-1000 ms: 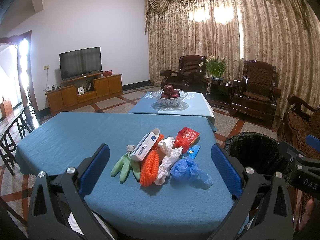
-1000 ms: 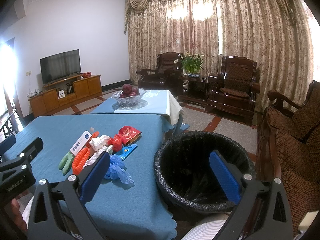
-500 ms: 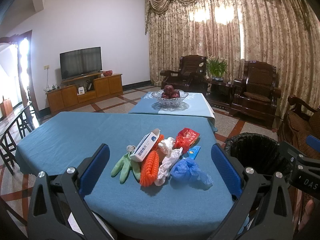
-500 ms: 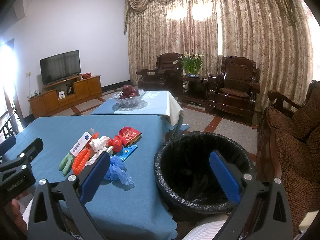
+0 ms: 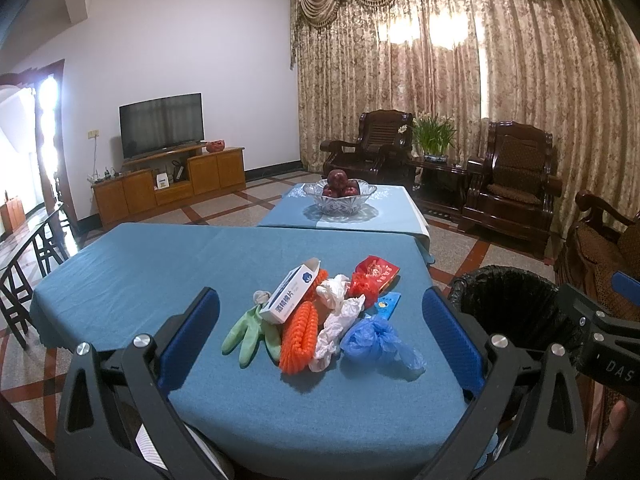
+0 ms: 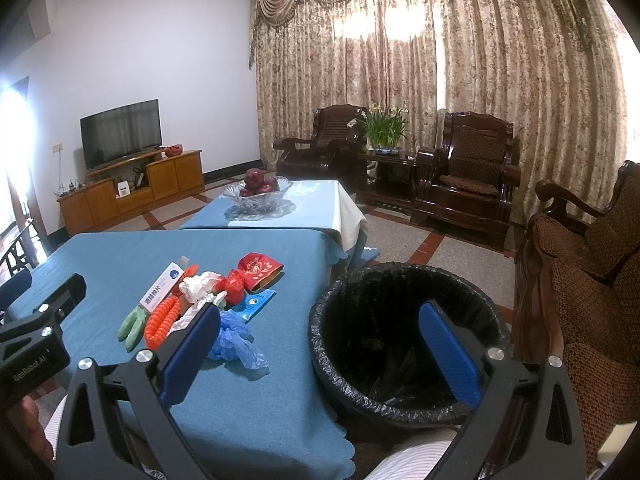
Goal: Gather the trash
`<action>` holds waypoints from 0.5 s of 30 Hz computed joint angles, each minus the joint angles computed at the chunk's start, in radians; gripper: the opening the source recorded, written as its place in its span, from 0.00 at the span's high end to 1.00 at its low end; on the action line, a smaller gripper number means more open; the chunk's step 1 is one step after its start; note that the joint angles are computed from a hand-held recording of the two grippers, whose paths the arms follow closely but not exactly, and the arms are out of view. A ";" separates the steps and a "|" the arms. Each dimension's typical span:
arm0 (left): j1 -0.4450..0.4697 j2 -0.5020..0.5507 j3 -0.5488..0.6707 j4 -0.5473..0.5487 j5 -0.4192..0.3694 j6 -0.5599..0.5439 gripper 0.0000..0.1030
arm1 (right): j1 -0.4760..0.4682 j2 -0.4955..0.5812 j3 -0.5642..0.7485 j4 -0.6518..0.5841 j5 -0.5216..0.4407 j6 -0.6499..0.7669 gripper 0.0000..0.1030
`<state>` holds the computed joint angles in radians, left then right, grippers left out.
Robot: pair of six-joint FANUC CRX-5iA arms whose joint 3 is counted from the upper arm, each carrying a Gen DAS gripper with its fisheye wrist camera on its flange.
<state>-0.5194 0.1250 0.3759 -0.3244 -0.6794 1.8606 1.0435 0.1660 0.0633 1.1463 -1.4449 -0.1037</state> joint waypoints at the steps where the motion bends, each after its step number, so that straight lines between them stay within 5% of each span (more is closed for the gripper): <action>1: -0.004 0.000 0.005 -0.005 -0.005 0.004 0.05 | 0.000 0.000 0.000 0.000 0.000 0.000 0.06; 15: -0.003 0.002 0.007 -0.003 -0.007 0.002 0.05 | -0.005 0.003 0.002 -0.003 0.005 0.003 0.06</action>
